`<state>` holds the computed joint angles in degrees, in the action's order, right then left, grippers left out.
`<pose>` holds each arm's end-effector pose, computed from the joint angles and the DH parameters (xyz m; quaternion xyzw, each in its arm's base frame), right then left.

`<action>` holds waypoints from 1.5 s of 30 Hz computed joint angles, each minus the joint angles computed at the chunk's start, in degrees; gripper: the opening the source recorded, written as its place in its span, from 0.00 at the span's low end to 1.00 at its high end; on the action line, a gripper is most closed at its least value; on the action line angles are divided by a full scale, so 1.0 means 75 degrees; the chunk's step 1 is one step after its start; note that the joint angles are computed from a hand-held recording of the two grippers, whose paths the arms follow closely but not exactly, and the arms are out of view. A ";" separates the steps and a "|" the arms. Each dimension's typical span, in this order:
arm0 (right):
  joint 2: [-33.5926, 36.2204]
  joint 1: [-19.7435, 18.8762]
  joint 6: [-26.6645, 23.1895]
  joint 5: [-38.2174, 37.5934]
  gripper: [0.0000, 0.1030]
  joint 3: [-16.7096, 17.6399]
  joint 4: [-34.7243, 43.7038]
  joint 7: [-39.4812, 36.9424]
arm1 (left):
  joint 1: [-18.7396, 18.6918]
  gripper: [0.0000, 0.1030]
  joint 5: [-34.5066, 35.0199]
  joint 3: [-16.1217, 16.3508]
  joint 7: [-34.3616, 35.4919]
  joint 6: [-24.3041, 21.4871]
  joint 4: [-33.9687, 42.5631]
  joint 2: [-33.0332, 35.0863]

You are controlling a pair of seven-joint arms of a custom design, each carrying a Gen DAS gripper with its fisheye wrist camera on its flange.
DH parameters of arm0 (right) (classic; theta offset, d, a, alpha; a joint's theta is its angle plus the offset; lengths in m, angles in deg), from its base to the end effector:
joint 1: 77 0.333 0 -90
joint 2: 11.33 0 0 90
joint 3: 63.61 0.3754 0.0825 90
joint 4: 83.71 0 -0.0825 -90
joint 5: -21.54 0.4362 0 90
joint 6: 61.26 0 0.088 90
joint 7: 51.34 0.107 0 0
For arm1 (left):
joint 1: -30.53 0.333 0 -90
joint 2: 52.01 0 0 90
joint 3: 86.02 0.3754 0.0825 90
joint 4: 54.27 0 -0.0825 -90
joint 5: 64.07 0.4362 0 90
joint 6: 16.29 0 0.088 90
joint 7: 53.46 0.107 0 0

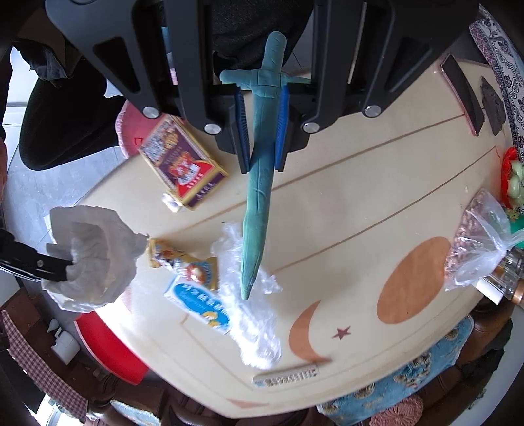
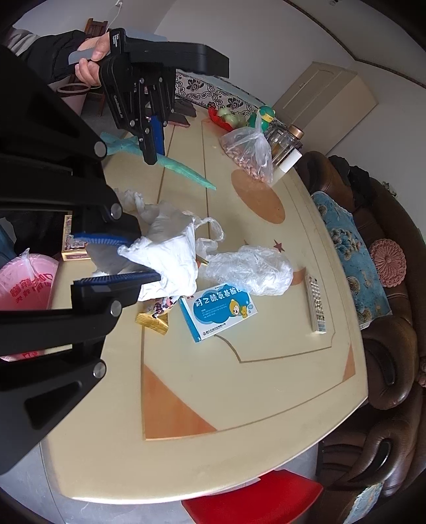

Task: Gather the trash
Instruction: 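Lift the teal toy sword with the left gripper while the right gripper lifts the tissue, then carry the sword and tissue in both grippers down over the pink bin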

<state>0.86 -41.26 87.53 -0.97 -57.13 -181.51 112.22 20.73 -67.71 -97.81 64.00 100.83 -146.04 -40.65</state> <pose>0.5428 0.4923 0.5823 -0.5574 0.7498 -0.0637 0.3507 0.6624 -0.2519 0.5864 -0.3610 0.9230 -0.1196 0.0586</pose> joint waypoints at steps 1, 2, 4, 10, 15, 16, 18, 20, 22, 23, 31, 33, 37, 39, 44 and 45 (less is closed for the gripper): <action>-0.0094 0.0069 -0.0093 -0.0145 0.15 -0.0017 -0.0037 0.0094 | 0.0004 0.16 -0.0035 -0.0015 0.0044 0.0056 -0.0110 -0.0141; -0.0174 0.0108 -0.0163 -0.0253 0.15 -0.0010 -0.0074 0.0167 | 0.0017 0.16 -0.0076 -0.0016 0.0094 0.0112 -0.0239 -0.0268; -0.0358 0.0168 -0.0264 -0.0490 0.15 0.0026 -0.0190 0.0366 | 0.0033 0.16 -0.0173 -0.0024 0.0237 0.0260 -0.0522 -0.0557; -0.0719 0.0238 -0.0619 -0.1021 0.15 0.0293 -0.0321 0.0730 | -0.0011 0.16 -0.0459 -0.0010 0.0605 0.0601 -0.1296 -0.1318; -0.0972 0.0322 -0.0842 -0.1389 0.15 0.0543 -0.0447 0.0978 | -0.0124 0.16 -0.0696 0.0008 0.0906 0.0793 -0.1837 -0.1871; -0.0996 0.0330 -0.0873 -0.1416 0.15 0.0585 -0.0454 0.1000 | -0.0148 0.16 -0.0756 0.0017 0.0957 0.0821 -0.1934 -0.1970; -0.1086 0.0371 -0.0945 -0.1522 0.15 0.0672 -0.0524 0.1113 | -0.0196 0.16 -0.0891 0.0039 0.1079 0.0829 -0.2093 -0.2135; -0.1164 0.0394 -0.0980 -0.1578 0.15 0.0750 -0.0607 0.1212 | -0.0248 0.16 -0.1007 0.0055 0.1188 0.0854 -0.2293 -0.2312; -0.1246 0.0424 -0.1064 -0.1626 0.15 0.0824 -0.0692 0.1308 | -0.0290 0.16 -0.1048 0.0065 0.1205 0.0879 -0.2470 -0.2458; -0.1268 0.0429 -0.1098 -0.1645 0.15 0.0855 -0.0716 0.1339 | -0.0313 0.16 -0.1092 0.0077 0.1253 0.0876 -0.2559 -0.2532; -0.1469 0.0492 -0.1212 -0.1578 0.15 0.1075 -0.1162 0.1618 | -0.0438 0.16 -0.1495 0.0169 0.1526 0.0701 -0.3094 -0.2815; -0.1490 0.0498 -0.1150 -0.1490 0.15 0.1110 -0.1286 0.1656 | -0.0461 0.16 -0.1538 0.0169 0.1574 0.0672 -0.3228 -0.2861; -0.1491 0.0532 -0.1124 -0.1390 0.15 0.1165 -0.1462 0.1753 | -0.0514 0.16 -0.1674 0.0189 0.1744 0.0628 -0.3521 -0.2950; -0.1472 0.0552 -0.1105 -0.1314 0.15 0.1181 -0.1569 0.1797 | -0.0527 0.16 -0.1735 0.0195 0.1786 0.0612 -0.3657 -0.2970; -0.1320 0.0612 -0.1047 -0.1076 0.15 0.1182 -0.1761 0.1813 | -0.0569 0.16 -0.1966 0.0211 0.1940 0.0594 -0.3982 -0.2958; -0.1272 0.0636 -0.1066 -0.1060 0.15 0.1177 -0.1781 0.1832 | -0.0580 0.16 -0.2037 0.0215 0.1985 0.0574 -0.4046 -0.2935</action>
<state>-8.68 -36.49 79.53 -8.92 -48.31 -194.87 125.96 16.38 -82.99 -96.19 78.89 105.14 -176.39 -62.66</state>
